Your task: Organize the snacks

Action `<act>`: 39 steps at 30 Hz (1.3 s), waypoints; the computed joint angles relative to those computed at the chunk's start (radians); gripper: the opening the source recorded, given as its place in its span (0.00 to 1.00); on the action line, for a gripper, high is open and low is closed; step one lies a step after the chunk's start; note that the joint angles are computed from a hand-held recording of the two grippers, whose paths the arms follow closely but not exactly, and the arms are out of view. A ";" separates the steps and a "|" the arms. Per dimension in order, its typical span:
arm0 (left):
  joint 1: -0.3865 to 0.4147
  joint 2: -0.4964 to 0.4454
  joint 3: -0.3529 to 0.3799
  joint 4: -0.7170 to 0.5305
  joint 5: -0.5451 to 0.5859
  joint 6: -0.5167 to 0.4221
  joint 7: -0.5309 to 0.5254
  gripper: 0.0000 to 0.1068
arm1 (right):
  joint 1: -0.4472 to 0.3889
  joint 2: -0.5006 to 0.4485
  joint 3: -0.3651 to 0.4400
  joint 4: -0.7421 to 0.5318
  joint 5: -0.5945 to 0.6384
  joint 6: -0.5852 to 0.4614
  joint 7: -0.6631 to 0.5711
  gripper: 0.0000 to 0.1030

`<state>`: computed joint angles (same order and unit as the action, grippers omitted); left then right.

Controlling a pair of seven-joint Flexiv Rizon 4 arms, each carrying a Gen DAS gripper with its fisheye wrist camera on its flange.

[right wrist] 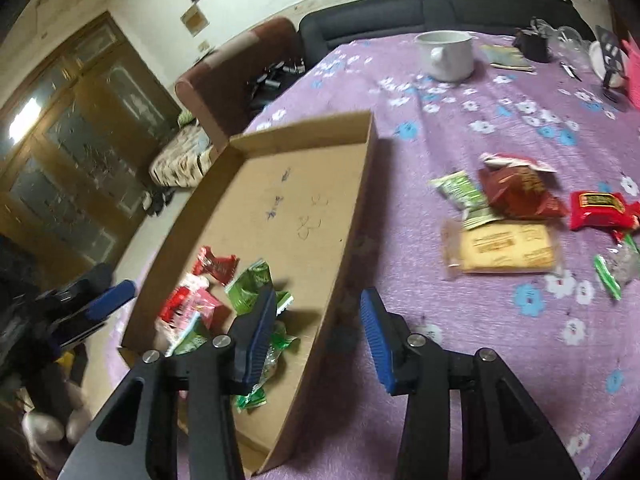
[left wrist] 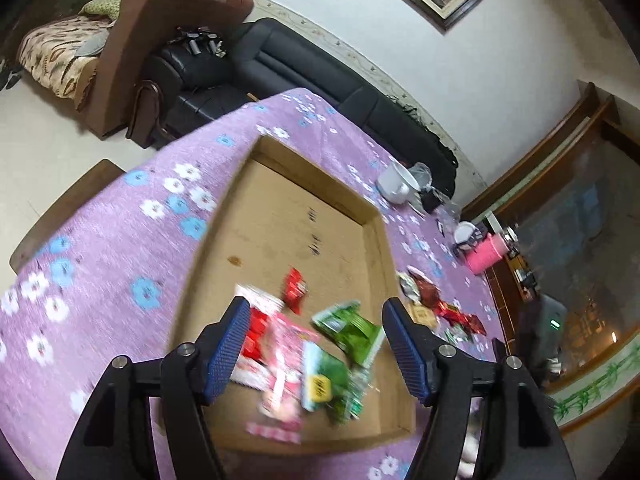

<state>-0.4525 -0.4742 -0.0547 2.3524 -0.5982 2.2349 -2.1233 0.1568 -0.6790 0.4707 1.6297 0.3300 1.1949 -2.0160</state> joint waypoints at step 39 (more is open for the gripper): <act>-0.267 0.033 -0.187 -0.592 -0.665 0.025 1.194 0.96 | -0.239 0.272 -0.209 -0.125 0.407 -0.185 -0.356 0.67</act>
<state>-0.7199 -0.4412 -0.2415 1.7604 -1.2629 2.2598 -0.9292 -0.0826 -0.4073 0.2615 1.5045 0.7374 1.0095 -2.3721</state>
